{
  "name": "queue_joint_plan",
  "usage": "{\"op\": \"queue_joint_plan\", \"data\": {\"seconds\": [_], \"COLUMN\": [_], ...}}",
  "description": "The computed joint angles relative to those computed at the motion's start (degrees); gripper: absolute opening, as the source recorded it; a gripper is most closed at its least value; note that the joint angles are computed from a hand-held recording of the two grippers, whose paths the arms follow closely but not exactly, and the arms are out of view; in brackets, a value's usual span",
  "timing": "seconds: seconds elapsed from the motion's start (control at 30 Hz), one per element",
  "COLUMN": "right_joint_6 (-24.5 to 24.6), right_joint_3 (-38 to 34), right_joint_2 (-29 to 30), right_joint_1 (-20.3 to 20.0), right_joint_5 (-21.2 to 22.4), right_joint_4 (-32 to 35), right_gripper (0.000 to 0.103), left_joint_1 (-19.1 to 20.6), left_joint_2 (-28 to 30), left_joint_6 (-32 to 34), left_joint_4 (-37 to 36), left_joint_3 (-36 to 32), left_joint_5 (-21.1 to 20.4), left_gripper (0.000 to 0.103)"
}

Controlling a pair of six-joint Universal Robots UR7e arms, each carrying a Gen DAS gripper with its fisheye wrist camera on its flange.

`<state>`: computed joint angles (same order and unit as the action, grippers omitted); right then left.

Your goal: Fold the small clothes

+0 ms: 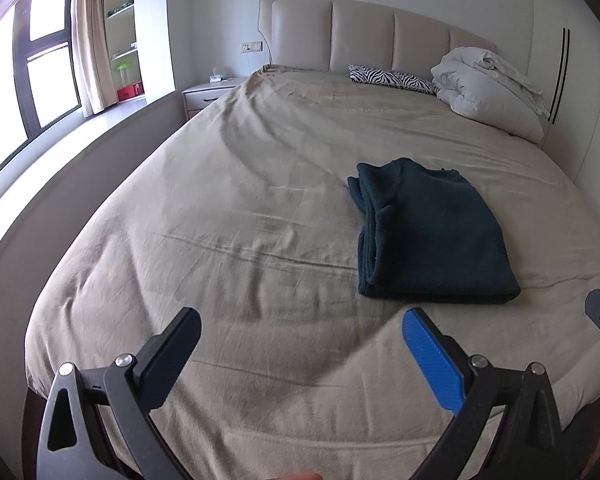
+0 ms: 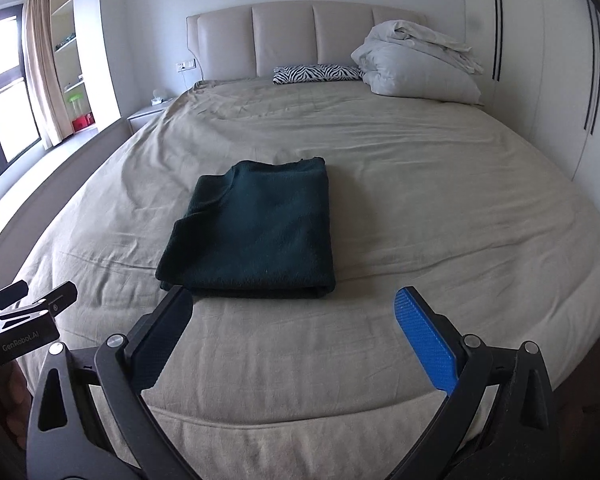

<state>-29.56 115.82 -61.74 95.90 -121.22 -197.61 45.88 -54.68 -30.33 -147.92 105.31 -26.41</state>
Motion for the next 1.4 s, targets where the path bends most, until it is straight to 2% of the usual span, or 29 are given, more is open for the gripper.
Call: {"op": "queue_joint_plan", "data": {"seconds": [0.33,1.4], "right_joint_6": [0.00,0.16], "right_joint_3": [0.86,1.18], "right_joint_2": [-1.34,-0.04], "right_joint_1": [0.13,-0.21], "right_joint_5": [-0.23,-1.41], "right_joint_4": [1.02,-0.48], "right_gripper": [0.103,0.103], "left_joint_1": [0.08,0.09], "left_joint_2": [-0.02,-0.21], "left_joint_6": [-0.66,-1.05], "left_joint_4": [0.65,1.31], "left_joint_3": [0.31,0.80], "left_joint_5": [0.07,0.99], "left_gripper": [0.103,0.103]}}
